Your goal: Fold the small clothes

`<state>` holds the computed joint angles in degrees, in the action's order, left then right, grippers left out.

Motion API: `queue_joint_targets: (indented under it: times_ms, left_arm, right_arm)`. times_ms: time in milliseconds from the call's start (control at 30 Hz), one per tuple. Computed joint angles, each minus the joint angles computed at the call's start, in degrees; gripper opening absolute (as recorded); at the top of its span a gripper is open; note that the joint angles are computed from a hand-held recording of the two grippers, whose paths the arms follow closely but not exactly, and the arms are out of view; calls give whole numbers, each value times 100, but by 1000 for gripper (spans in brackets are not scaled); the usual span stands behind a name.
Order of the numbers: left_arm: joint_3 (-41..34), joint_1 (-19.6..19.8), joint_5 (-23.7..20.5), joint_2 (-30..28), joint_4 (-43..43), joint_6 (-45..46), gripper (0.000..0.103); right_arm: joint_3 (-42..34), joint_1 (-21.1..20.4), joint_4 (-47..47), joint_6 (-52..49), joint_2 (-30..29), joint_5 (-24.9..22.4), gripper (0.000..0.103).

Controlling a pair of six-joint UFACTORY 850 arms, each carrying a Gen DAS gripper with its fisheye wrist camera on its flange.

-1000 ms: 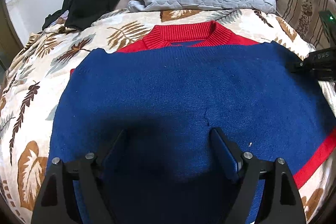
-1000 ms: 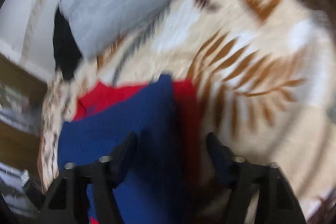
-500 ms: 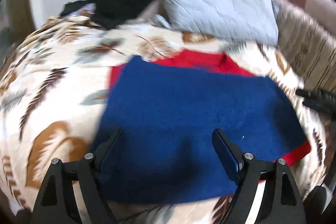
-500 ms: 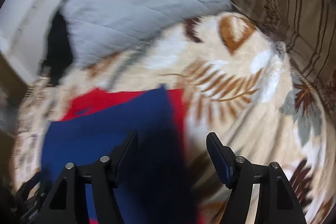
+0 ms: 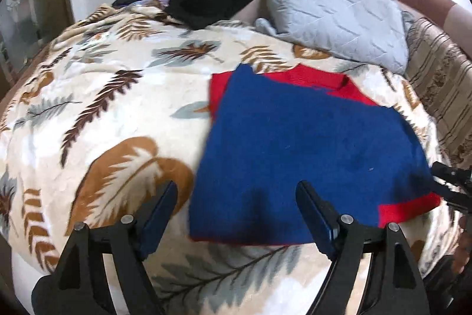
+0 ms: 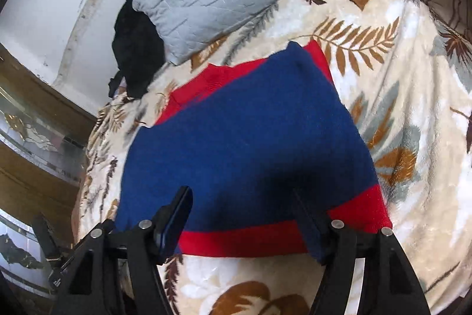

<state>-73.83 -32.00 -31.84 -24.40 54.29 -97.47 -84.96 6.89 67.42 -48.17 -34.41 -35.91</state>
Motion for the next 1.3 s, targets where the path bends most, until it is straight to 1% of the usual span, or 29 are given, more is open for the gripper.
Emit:
queue_joint_targets:
  times_ms: [33, 100, 133, 200, 233, 267, 300, 333, 367, 400, 467, 567, 600, 633, 667, 700, 733, 767, 800, 833, 933, 967, 1033, 1067, 1100, 1133, 1167, 1233, 1300]
  left_arm:
    - [58, -1, 63, 23, 67, -73, 83]
    - [-48, 25, 93, -122, -11, 96, 83]
    - [-135, 61, 82, -234, -245, 389, 83]
    - [-371, 165, -61, -536, -1020, 1222, 83]
    - [-404, 179, -177, -627, -1146, 1368, 83]
    - [-338, 216, -53, -609, -1225, 1355, 83]
    - [-246, 248, 91, -542, -1207, 1226, 83]
    - [-212, 267, 148, -513, -1246, 1234, 83]
    - [-207, 289, 167, -507, -1323, 1316, 83]
    - [-217, 297, 160, -513, -1347, 1365, 83]
    - [-224, 279, 142, -533, -1268, 1316, 83]
    - [-267, 269, 105, -581, -1187, 1303, 83]
    - [-263, 279, 129, -581, -1182, 1302, 83]
    - [-257, 285, 160, -579, -1188, 1311, 83]
    - [-261, 299, 179, -575, -1254, 1408, 83]
    - [-256, 319, 212, -561, -1315, 1481, 83]
    - [-200, 334, 265, -504, -1325, 1461, 83]
    - [-118, 330, 280, -422, -1286, 1328, 83]
    - [-29, 321, 302, -327, -1204, 1163, 83]
    - [33, 320, 343, -258, -1101, 1048, 83]
    - [304, 250, 403, 12, -351, 231, 83]
    - [369, 246, 450, 65, -267, 156, 83]
    - [312, 260, 253, -23, -666, 526, 83]
    - [210, 290, 64, -123, -1126, 944, 83]
    - [178, 333, 50, -162, -1451, 1231, 83]
    - [178, 351, 51, -144, -1536, 1278, 83]
    - [211, 331, 16, -70, -1410, 1086, 83]
    - [277, 245, -75, 67, -842, 541, 83]
    - [217, 192, -201, 92, -658, 451, 83]
  right_arm:
    - [-29, -16, 31, 21, -18, -79, 72]
    - [-225, -41, 14, 123, -153, -286, 72]
    - [-304, -38, -27, 165, -176, -360, 72]
    - [-398, -48, 87, 110, -238, -483, 73]
    - [-462, -47, 164, 68, -312, -605, 74]
    - [-767, -68, 120, 163, -563, -775, 75]
    - [-890, -64, -129, 452, -656, -733, 75]
    - [-1091, -56, -453, 906, -827, -561, 75]
    - [-1239, -84, -537, 1126, -949, -624, 75]
    - [-1459, -154, -382, 1215, -1116, -891, 75]
    - [-1780, -167, -281, 1250, -1273, -1004, 75]
    - [-2553, -161, -251, 1325, -1693, -1153, 75]
    - [-3044, -177, -485, 1683, -2013, -1226, 75]
    - [-3437, -177, -856, 2149, -2283, -1154, 75]
    - [-3590, -204, -987, 2442, -2437, -1020, 72]
    - [-3723, -291, -877, 2628, -2563, -1115, 68]
    - [-3628, -342, -529, 2575, -2526, -1158, 68]
    - [-3330, -341, -314, 2281, -2328, -1009, 69]
    - [-2987, -302, -251, 1963, -2062, -753, 71]
    - [-2735, -269, -200, 1700, -1863, -635, 71]
    - [-1957, -202, 262, 765, -1307, -659, 71]
    - [-1704, -175, 356, 486, -1142, -718, 71]
    - [-1442, -213, 453, 192, -1033, -897, 71]
    - [-1347, -197, 238, 332, -1013, -744, 71]
    - [-1222, -202, -36, 607, -973, -534, 70]
    - [-1120, -237, -70, 798, -962, -436, 68]
    - [-1026, -286, 135, 749, -886, -504, 68]
    - [-662, -245, 349, 331, -547, -253, 70]
    - [-298, -218, 786, -362, -243, -287, 71]
